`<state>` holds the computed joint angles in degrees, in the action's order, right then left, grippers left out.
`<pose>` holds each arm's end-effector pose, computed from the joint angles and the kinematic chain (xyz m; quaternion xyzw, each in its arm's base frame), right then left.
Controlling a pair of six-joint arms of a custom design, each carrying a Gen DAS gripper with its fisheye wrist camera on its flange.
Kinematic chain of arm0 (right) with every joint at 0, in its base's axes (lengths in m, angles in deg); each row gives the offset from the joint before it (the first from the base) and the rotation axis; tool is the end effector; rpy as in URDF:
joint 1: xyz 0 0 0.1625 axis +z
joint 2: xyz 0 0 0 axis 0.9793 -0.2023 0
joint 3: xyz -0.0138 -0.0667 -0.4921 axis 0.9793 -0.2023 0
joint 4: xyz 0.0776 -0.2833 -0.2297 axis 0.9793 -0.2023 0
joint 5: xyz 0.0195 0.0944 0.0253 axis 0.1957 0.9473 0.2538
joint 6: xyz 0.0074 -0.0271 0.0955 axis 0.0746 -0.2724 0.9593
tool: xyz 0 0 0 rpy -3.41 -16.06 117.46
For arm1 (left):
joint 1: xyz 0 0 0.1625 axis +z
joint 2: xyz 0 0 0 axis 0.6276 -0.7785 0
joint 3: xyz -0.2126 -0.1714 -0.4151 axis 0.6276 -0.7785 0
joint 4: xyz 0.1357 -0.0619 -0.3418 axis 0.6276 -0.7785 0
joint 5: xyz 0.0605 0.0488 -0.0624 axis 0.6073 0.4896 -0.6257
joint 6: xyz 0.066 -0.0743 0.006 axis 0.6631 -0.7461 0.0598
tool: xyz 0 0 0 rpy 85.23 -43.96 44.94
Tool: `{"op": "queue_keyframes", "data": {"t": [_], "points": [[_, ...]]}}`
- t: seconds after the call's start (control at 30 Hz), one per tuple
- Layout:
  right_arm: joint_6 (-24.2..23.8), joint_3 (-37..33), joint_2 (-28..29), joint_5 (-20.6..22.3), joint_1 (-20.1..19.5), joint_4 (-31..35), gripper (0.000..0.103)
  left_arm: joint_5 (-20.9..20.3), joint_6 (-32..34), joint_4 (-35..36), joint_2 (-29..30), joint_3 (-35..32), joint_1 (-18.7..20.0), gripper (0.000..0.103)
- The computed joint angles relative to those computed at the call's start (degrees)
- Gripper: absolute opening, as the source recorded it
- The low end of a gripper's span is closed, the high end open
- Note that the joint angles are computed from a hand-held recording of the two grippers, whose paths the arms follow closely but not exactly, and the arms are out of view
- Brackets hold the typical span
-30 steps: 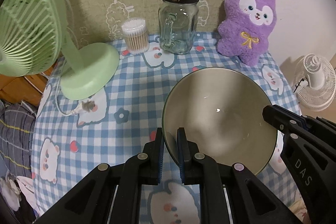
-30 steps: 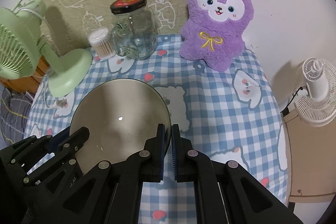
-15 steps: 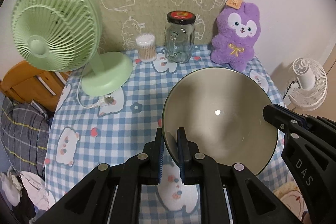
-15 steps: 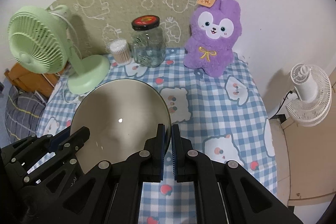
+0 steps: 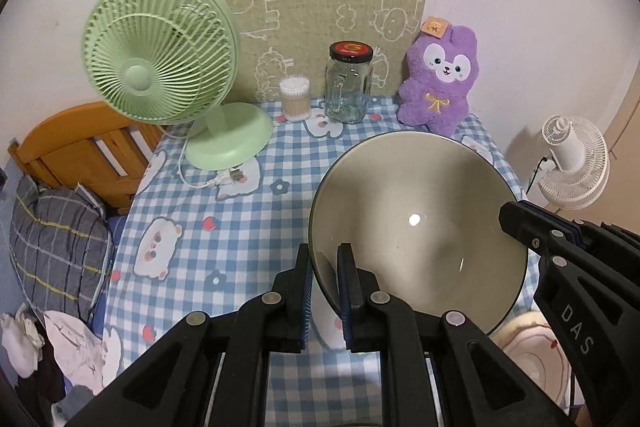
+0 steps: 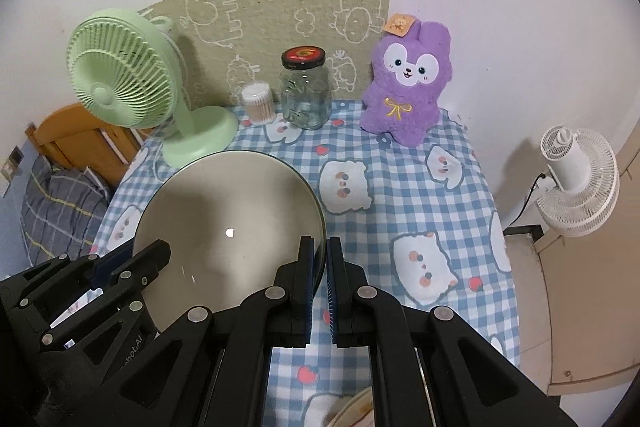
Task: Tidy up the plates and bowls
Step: 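Lift the third cream bowl with both tools and carry it toward the nested bowls, then lower the third cream bowl into the nested bowls with both tools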
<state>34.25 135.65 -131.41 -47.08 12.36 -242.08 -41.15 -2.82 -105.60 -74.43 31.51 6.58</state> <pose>0.0780 -0.6923 0.3029 0.0192 -0.8833 0.2941 0.3645 -0.3918 -0.6875 -0.0395 0.2519 0.8892 -0.2248 0.3088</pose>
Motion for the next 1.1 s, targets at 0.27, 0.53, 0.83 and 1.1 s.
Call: {"op": "queue_keyframes", "data": {"t": [0.27, 0.53, 0.83, 1.1], "points": [[-0.48, 5.44, -2.06, -0.61, 1.16, -3.49, 0.008, 0.18, -0.90, -3.71, -2.96, 7.26, -1.52, 0.009], [-0.43, 11.31, -3.75, -0.29, 1.97, -6.29, 0.008, 1.41, -3.51, -7.71, -5.44, 15.11, -3.02, 0.010], [-0.25, 16.84, -4.51, -0.18, 2.87, -10.06, 0.008, 1.74, -6.13, -10.23, -7.32, 21.35, -3.62, 0.010], [1.63, 20.49, -5.35, 0.78, 2.84, -10.85, 0.008, 2.06, -6.99, -11.69, -8.57, 25.52, -4.31, 0.010]]}}
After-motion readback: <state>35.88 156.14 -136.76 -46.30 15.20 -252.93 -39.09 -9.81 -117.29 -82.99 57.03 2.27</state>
